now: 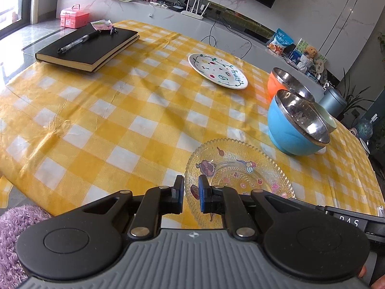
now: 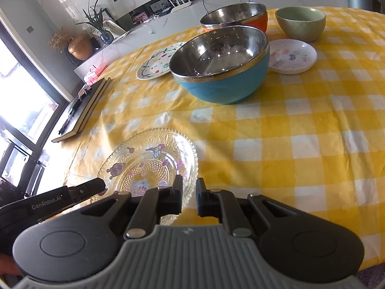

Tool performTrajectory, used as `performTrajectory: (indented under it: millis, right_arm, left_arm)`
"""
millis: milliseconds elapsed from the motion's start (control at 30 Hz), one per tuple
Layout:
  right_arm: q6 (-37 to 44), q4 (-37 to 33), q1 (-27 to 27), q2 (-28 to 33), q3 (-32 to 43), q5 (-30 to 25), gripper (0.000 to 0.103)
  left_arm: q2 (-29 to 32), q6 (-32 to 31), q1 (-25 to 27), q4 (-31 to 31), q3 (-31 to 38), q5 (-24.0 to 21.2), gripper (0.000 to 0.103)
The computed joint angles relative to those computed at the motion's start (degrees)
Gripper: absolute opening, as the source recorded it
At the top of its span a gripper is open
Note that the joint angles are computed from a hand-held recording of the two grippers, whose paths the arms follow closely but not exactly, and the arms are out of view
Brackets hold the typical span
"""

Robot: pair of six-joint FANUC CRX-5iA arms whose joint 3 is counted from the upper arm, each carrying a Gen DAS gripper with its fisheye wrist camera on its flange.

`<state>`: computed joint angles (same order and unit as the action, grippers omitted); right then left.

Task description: Organize plates and bowls

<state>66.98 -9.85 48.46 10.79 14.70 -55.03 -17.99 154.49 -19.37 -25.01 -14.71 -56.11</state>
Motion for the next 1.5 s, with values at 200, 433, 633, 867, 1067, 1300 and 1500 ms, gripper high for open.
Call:
performTrajectory:
  millis: [200,433,633,867,1067,1300,1500]
  right_arm:
    - [0.31,3.0,1.31,0.25,-0.58,-0.18,0.009]
    - [-0.36,8.59,3.48,0.09,-2.44,2.18,0.009]
    - [0.89,8.68,3.51,0.1,-2.42,2.05,0.012]
    - [0.7,10.07,4.05,-0.93,-3.63,3.66,0.025]
    - [0.06,14.79,5.05,-2.41,-5.98,7.73,0.033]
    - [-0.62,15.9,4.54,-2.14,-5.09,10.21,0.039]
    - [2.55,14.12,3.79,0.04,-1.08,9.58,0.04]
  left_arm:
    - [2.15,-0.59,-1.68,-1.66,2.04,-3.14,0.013]
    - [3.67,-0.79,-3.33,-3.98,3.4,-4.87,0.013]
    - [3.78,-1.62,-3.32,-3.82,3.65,-5.11,0.015]
    - [4.12,-1.27,-5.6,-7.52,6.01,-8.05,0.028]
    - [5.47,-2.23,-7.35,-10.1,8.96,-11.46,0.033]
    - [5.68,-4.69,-6.43,-10.93,10.85,-12.27,0.038]
    - [6.91,-10.66,-4.27,-10.4,13.59,-12.61,0.044]
